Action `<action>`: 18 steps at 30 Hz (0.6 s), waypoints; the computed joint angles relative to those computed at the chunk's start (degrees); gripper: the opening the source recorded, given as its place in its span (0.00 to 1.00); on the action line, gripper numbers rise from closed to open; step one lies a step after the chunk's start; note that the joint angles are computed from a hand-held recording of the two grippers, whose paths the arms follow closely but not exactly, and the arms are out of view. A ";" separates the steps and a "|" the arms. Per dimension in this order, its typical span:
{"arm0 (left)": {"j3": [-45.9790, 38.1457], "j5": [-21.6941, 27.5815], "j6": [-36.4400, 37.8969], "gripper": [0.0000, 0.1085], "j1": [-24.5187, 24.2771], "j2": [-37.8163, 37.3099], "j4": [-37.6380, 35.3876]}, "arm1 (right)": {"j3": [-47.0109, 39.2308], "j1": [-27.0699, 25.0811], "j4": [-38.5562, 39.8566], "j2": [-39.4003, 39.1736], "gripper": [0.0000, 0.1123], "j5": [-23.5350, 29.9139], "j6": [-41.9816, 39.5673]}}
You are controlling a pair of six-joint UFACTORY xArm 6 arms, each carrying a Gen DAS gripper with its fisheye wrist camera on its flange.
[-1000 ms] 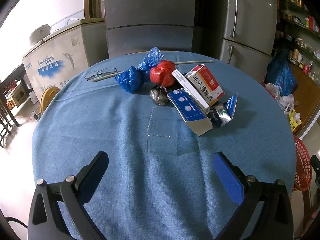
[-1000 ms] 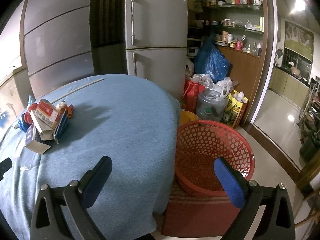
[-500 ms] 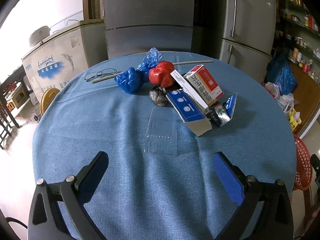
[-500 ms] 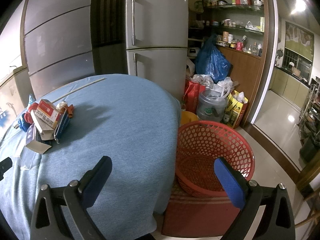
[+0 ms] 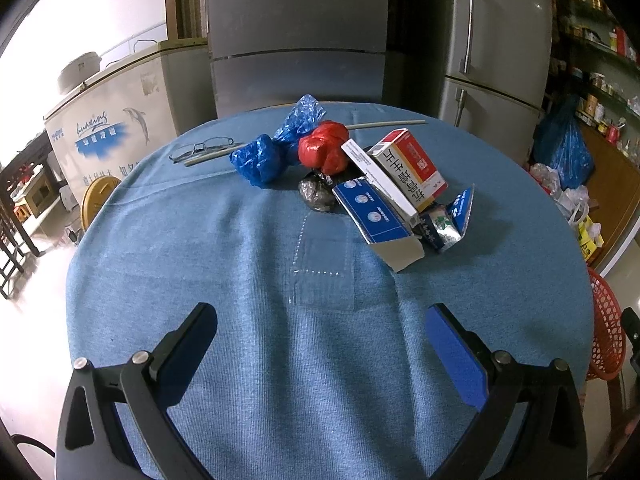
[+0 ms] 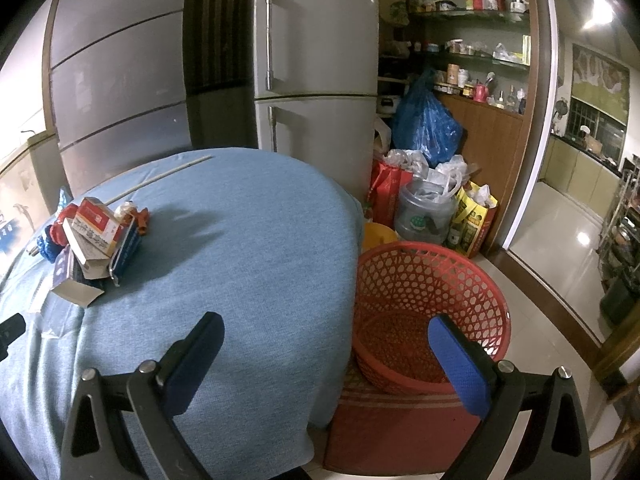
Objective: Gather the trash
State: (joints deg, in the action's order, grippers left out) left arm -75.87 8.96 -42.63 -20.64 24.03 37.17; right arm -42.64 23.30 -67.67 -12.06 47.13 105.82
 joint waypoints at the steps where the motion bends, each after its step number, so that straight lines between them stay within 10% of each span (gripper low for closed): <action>1: 0.13 -0.09 -0.16 0.95 0.04 -0.10 0.19 | 0.00 0.04 0.09 -0.05 0.92 0.11 -0.06; 18: 0.78 -0.54 0.20 0.95 -0.12 -0.46 -0.27 | 0.05 0.36 0.43 -0.53 0.92 0.75 -0.39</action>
